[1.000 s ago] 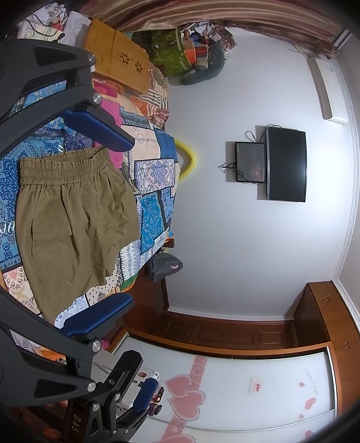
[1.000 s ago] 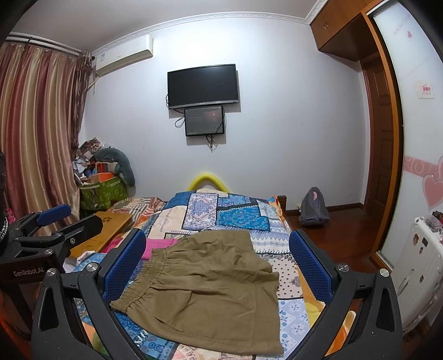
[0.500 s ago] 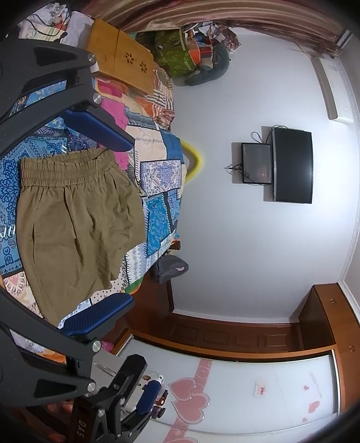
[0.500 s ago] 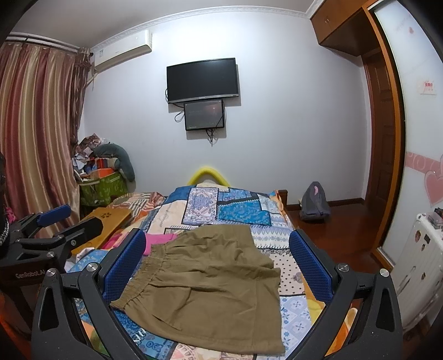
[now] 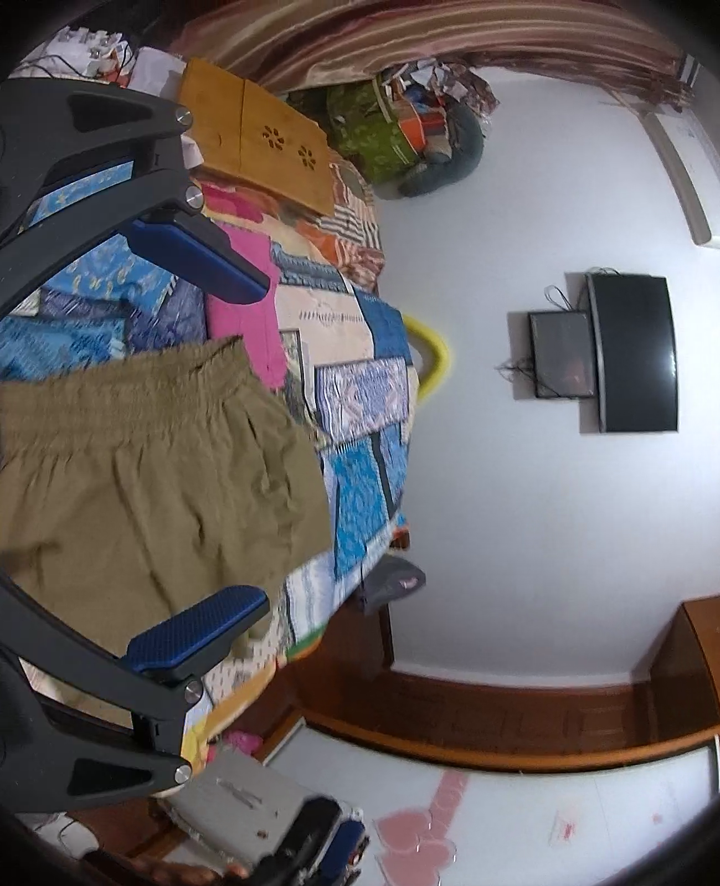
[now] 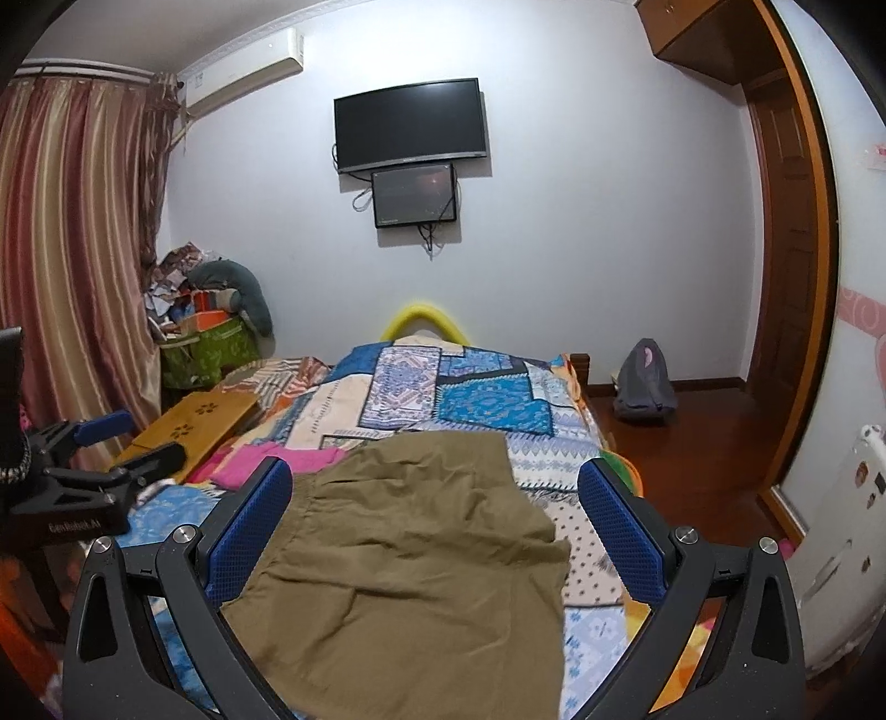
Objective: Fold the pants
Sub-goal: 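Lower the left tool to the pants waistband and close on it while the right tool grasps the waistband too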
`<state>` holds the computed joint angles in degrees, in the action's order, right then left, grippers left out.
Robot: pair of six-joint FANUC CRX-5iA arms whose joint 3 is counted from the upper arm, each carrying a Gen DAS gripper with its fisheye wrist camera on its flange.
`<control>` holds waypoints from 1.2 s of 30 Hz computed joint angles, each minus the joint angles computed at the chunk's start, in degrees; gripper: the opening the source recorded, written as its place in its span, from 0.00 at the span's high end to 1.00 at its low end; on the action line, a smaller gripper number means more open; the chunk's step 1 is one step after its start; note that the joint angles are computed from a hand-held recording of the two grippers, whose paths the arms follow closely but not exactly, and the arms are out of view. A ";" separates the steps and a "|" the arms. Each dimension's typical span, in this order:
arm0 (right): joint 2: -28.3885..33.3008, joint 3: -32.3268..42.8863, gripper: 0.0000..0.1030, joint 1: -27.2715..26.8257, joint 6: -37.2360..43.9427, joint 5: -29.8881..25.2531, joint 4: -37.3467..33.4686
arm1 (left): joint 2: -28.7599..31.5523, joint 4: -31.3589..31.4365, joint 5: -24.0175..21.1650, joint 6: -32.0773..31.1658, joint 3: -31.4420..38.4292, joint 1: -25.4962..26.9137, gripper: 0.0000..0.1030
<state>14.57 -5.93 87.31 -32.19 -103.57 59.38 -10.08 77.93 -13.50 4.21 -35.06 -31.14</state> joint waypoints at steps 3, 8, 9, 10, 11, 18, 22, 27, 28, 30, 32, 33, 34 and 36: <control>-2.10 -2.70 0.00 -1.52 0.82 1.49 -0.80 | 5.15 -8.01 -1.71 6.88 5.01 2.82 0.00; -4.97 -6.58 0.00 -4.34 2.67 4.72 -2.33 | 13.85 -22.14 -3.74 20.72 14.42 6.24 0.00; -5.48 -7.39 0.00 -5.05 2.88 5.56 -2.56 | 16.16 -25.23 -5.33 23.88 17.12 6.98 0.00; -6.15 -8.67 0.00 -5.89 2.65 6.75 -2.38 | 18.52 -27.47 -7.39 26.27 19.82 7.72 0.00; -6.60 -9.39 0.00 -6.45 2.31 7.49 -2.24 | 20.41 -30.04 -9.00 29.09 22.20 8.24 0.00; -10.02 -14.99 0.00 -12.26 3.55 16.00 -2.83 | 33.86 -48.79 -15.62 45.84 39.12 9.40 0.16; -10.93 -17.11 0.00 -16.56 8.43 22.31 -4.33 | 40.63 -55.90 -20.10 50.97 47.28 9.46 0.23; -12.87 -19.69 0.05 -21.66 14.34 29.78 -5.89 | 47.08 -59.03 -25.48 53.63 54.49 9.95 0.31; -13.15 -20.12 0.05 -22.58 14.80 31.06 -5.93 | 48.14 -59.40 -26.67 53.93 55.71 10.02 0.32; -13.53 -20.63 0.07 -25.35 16.71 34.93 -6.63 | 50.41 -60.81 -28.93 55.07 58.49 10.07 0.34; -14.17 -21.39 0.08 -27.94 18.52 38.54 -7.30 | 52.14 -61.64 -30.64 55.32 60.51 10.13 0.39; -14.20 -21.43 0.09 -28.88 19.47 39.74 -7.66 | 52.85 -61.93 -31.26 55.15 61.28 10.12 0.42; -14.08 -21.46 0.09 -29.90 20.26 40.82 -7.78 | 53.44 -61.38 -31.76 54.37 61.65 10.21 0.42; -13.93 -21.54 0.10 -32.33 22.58 44.22 -8.50 | 53.98 -59.99 -31.93 52.95 61.52 10.42 0.42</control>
<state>0.65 -27.47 54.99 -9.61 -59.35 50.88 43.89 17.94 -45.43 57.16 26.46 -20.73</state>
